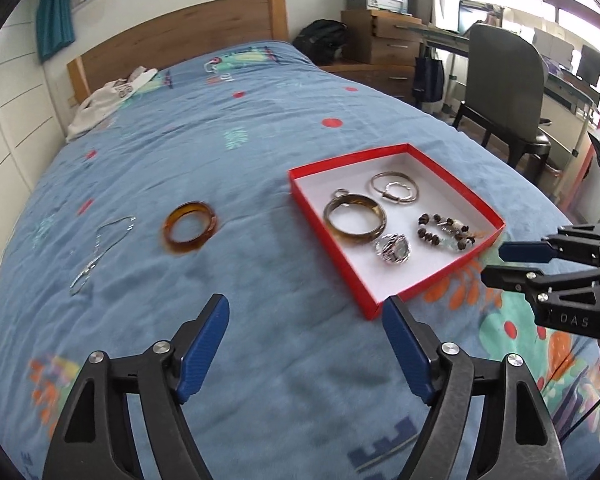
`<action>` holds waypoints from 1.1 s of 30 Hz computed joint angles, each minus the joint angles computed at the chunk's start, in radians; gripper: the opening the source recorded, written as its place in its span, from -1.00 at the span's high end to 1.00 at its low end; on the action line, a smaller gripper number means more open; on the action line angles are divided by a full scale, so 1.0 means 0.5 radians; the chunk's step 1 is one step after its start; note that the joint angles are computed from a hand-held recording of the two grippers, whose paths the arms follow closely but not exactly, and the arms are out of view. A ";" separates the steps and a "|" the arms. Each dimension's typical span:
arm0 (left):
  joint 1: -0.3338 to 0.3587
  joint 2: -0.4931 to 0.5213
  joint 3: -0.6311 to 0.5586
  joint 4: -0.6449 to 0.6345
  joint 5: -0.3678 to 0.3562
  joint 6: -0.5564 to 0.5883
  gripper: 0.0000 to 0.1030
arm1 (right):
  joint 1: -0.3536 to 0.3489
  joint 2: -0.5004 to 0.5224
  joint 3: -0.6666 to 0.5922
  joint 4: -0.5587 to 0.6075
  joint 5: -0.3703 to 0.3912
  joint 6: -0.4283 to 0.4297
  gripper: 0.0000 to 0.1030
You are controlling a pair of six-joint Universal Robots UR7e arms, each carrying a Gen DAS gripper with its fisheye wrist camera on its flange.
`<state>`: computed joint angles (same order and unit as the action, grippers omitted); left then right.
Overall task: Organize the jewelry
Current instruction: 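Move both open tools back over the bed toward the amber bangle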
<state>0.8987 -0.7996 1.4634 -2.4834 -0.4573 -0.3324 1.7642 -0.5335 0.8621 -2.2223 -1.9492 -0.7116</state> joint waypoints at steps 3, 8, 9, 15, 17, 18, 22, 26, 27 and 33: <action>-0.020 -0.061 0.071 0.078 0.027 -0.117 -0.60 | 0.012 -0.068 0.147 -0.094 -0.007 0.018 0.33; -0.062 -0.181 0.221 0.197 0.058 -0.304 -0.70 | 0.024 -0.165 0.378 -0.247 -0.004 0.064 0.32; -0.069 -0.200 0.243 0.218 0.064 -0.338 -0.72 | 0.028 -0.182 0.421 -0.276 -0.008 0.072 0.30; -0.107 -0.313 0.374 0.291 0.070 -0.500 -0.76 | 0.061 -0.287 0.665 -0.448 -0.015 0.067 -0.06; -0.121 -0.351 0.418 0.297 0.077 -0.542 -0.76 | 0.074 -0.318 0.732 -0.493 -0.021 0.060 -0.11; -0.126 -0.367 0.436 0.297 0.077 -0.556 -0.77 | 0.082 -0.333 0.764 -0.517 -0.025 0.054 -0.12; -0.154 -0.439 0.514 0.339 0.087 -0.641 -0.80 | 0.111 -0.388 0.872 -0.604 -0.029 0.043 -0.18; -0.194 -0.528 0.603 0.440 0.117 -0.774 -0.84 | 0.138 -0.428 0.950 -0.676 -0.040 0.053 -0.22; -0.203 -0.546 0.617 0.472 0.124 -0.810 -0.85 | 0.145 -0.436 0.968 -0.697 -0.047 0.053 -0.23; -0.272 -0.691 0.723 0.761 0.183 -1.126 -0.89 | 0.181 -0.481 1.047 -0.775 -0.056 0.069 -0.25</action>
<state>0.7626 -1.1453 1.8250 -2.1029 -0.3660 -0.8953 1.8547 -0.7739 1.3855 -2.6097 -1.9771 -0.6771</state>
